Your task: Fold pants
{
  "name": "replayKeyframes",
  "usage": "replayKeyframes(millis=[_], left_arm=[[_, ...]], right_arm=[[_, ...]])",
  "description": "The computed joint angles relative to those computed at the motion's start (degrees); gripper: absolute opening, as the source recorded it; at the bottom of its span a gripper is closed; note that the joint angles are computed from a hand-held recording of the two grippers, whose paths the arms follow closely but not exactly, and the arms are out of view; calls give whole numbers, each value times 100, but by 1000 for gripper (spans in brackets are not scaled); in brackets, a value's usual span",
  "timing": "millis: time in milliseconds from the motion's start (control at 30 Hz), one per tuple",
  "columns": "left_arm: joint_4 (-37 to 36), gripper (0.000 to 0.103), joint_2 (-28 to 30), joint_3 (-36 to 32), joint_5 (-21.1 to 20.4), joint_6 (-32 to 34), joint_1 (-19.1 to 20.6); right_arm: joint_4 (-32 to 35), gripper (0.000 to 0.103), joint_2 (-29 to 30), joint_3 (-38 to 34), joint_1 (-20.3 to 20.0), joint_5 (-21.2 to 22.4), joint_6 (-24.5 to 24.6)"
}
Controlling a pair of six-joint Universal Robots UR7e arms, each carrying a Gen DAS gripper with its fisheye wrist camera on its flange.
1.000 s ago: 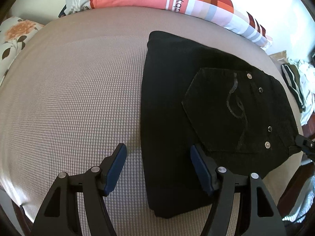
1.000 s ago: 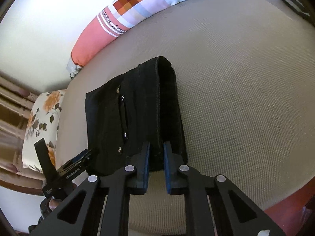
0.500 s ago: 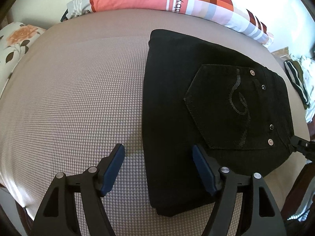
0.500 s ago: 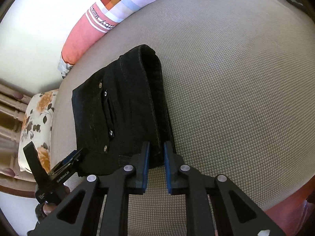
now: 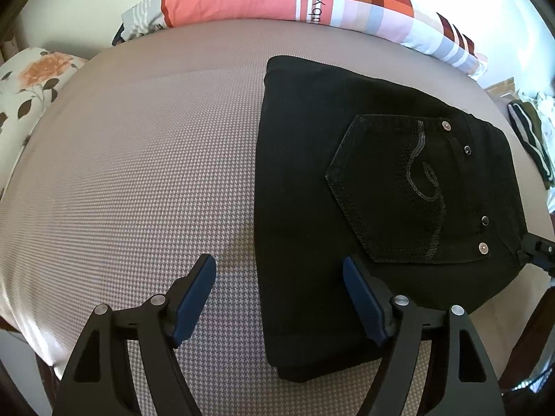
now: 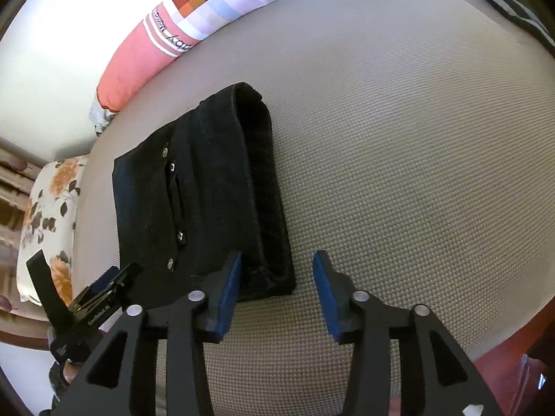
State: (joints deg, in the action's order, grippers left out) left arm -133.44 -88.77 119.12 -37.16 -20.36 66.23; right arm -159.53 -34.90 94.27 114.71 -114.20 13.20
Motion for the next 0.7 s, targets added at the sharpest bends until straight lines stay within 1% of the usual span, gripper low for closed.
replayKeyframes(millis=[167,333,500,700], left_arm=[[102,77,17,-5,134,-28,-49],[182,77,44,-38,215,-2,-73],[276,77,64,-66,282,-1,-102],[343,77,67,-88,281,0,-100]], right_arm=[[11,45,-4,-44,11,15,-34],[24,50,43,-151,39,15,-154],[112,55,165,-356,91,-85,-359],[277,57,357,-661,98,-80,-516]])
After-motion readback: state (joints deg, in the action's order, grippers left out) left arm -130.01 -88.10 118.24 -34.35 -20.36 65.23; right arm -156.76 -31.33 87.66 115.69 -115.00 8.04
